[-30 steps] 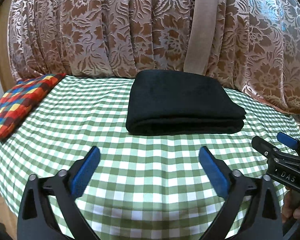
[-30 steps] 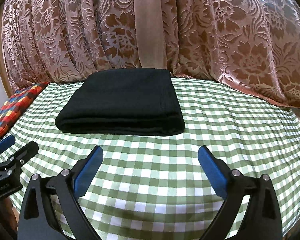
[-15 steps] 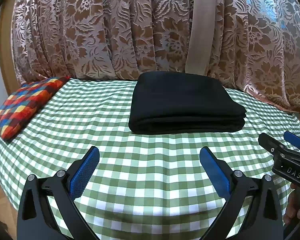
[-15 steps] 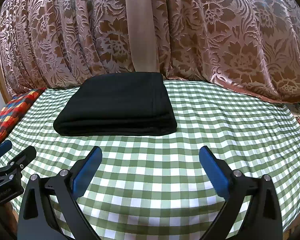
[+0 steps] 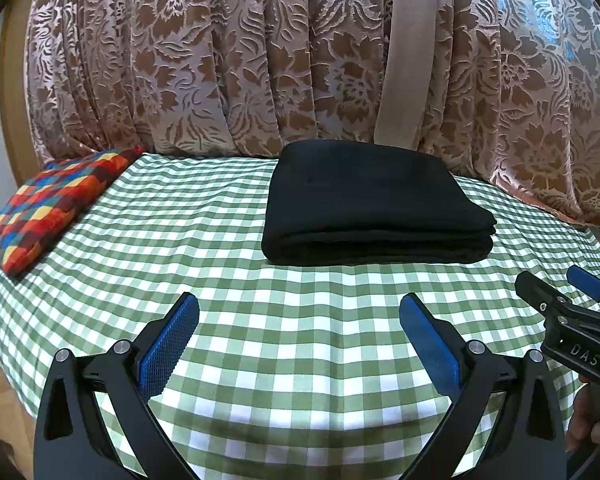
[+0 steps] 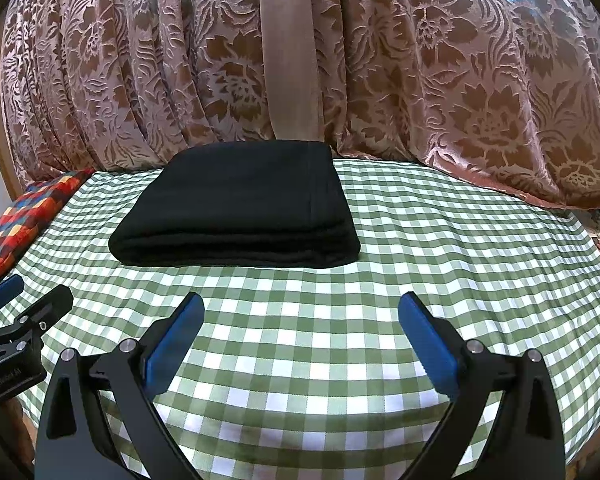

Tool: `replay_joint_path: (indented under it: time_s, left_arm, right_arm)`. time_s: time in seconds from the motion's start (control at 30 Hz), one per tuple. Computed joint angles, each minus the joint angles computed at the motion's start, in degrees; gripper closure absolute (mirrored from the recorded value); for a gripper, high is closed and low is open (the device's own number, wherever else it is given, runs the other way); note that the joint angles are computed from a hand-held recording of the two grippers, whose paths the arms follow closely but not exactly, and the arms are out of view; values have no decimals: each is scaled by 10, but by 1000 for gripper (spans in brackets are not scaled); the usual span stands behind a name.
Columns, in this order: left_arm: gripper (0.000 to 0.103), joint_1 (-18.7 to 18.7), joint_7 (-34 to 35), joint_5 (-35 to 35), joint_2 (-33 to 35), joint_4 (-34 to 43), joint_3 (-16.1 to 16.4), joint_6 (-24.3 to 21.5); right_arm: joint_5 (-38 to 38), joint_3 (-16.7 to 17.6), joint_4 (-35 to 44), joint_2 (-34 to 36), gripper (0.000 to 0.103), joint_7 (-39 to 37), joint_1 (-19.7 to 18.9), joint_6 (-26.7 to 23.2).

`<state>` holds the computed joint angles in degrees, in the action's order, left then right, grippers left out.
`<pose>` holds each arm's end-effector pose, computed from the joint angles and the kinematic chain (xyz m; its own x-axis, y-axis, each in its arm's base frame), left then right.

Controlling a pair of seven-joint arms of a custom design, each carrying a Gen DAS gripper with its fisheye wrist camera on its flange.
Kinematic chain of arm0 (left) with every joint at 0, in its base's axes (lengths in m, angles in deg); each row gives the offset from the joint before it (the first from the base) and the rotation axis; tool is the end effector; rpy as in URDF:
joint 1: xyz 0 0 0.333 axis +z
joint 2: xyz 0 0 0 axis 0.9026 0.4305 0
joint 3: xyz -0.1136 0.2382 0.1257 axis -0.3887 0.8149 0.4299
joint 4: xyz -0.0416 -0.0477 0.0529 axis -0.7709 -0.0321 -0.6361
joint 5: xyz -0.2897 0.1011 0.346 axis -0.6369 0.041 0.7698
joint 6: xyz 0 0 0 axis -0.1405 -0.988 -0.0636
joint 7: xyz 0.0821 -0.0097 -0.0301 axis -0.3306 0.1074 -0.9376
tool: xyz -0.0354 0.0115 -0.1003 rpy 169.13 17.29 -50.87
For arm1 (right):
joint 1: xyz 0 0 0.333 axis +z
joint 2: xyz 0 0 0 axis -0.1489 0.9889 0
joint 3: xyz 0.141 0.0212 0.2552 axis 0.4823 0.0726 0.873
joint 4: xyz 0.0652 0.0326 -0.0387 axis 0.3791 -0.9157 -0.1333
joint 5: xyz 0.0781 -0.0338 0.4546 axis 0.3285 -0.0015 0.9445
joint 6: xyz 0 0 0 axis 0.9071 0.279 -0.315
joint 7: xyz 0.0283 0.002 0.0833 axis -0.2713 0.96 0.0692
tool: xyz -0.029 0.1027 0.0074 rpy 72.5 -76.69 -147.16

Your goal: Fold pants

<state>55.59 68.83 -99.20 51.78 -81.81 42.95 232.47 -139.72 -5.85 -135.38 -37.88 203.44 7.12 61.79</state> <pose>0.5781 -0.0849 0.4692 -0.2296 -0.9733 0.0028 -0.5994 0.1391 -0.7883 0.5411 0.2846 0.4581 -0.1929 -0.9779 -0.0802 -0.5911 0.1811 -0.7860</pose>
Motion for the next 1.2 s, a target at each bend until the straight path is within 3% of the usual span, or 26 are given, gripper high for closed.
replay_joint_path:
  time_s: [1.2]
  left_arm:
    - [4,-1,-18,20,-6,-5,2,10]
  right_arm:
    - [-12,0,5,4,5,11,7,-4]
